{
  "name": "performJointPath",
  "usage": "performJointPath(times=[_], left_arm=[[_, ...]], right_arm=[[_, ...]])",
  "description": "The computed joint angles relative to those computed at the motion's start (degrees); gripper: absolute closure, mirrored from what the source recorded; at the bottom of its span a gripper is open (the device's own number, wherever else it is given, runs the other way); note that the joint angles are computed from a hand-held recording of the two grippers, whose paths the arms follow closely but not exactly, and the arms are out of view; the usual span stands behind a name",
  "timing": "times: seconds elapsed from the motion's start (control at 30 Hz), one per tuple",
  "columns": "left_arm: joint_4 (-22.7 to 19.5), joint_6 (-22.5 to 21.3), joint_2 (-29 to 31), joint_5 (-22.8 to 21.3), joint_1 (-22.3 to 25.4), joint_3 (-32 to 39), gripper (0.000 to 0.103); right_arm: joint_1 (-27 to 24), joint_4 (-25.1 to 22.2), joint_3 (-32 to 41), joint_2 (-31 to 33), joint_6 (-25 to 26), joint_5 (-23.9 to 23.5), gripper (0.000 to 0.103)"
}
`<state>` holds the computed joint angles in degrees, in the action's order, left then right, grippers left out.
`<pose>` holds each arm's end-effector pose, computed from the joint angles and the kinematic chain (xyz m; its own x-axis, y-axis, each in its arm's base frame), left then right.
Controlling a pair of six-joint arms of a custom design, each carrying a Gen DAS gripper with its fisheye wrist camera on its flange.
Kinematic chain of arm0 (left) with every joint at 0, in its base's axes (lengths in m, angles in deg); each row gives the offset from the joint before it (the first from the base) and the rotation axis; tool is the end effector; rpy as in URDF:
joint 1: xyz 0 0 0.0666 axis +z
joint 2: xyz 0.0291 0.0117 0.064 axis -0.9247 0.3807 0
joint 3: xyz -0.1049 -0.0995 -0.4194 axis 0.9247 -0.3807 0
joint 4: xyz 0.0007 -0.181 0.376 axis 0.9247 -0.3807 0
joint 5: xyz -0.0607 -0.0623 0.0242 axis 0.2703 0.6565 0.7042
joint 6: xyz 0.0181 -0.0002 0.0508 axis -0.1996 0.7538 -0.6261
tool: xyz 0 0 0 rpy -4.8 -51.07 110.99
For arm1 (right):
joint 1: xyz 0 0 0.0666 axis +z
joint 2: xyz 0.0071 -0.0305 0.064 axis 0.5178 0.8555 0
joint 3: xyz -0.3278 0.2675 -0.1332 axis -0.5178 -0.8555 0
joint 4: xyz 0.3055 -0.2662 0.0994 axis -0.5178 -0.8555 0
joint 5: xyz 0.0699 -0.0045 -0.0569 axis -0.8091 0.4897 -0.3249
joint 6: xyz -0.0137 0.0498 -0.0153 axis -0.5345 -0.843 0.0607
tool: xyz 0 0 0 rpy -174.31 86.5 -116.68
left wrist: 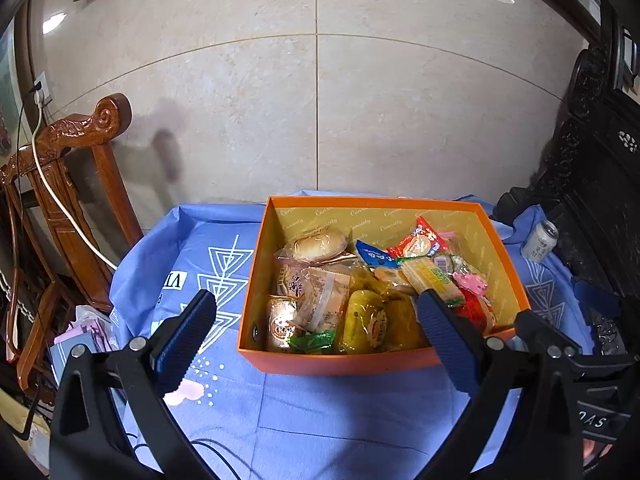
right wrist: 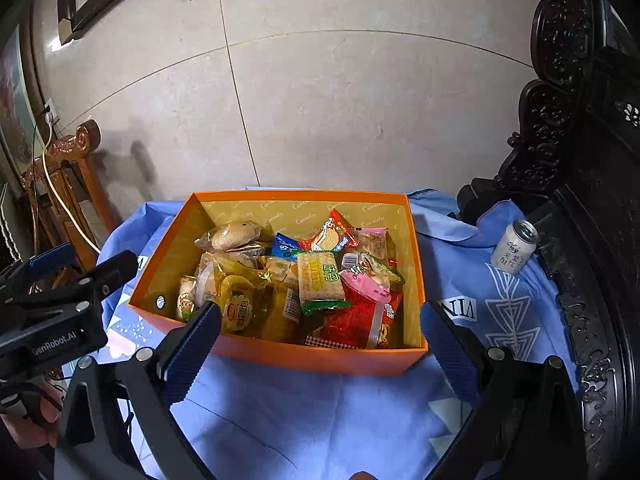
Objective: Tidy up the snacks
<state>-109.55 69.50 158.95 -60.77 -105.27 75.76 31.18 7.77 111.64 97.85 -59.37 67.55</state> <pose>0.3304 -0.2313 0.6916 -0.6986 -0.1478 -0.7001 -0.2135 0.9769 0.0068 0.3810 0.0109 0.6735 -0.7003 -0.1965 -0.6862 -0.3622 0.9262 0.1044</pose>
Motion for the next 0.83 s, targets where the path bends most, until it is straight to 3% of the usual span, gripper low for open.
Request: performJointPath(times=[0.17, 0.5, 0.7, 0.83], left_arm=[[-0.07, 0.48, -0.41, 0.16, -0.53, -0.17, 0.004], [0.07, 1.28, -0.79, -3.82, -2.33, 0.2, 0.004], [-1.57, 2.02, -0.43, -1.21, -1.56, 0.75, 0.004], [-2.02, 2.14, -0.58, -1.95, -1.96, 0.54, 0.004]], right_arm=[[-0.31, -0.15, 0.08, -0.41, 0.07, -0.15, 0.003], [-0.67, -0.18, 0.01, -0.86, 0.26, -0.43, 0.003], [-0.72, -0.4, 0.17, -0.99, 0.46, -0.46, 0.003], [-0.66, -0.53, 0.18, -1.08, 0.36, -0.41, 0.003]])
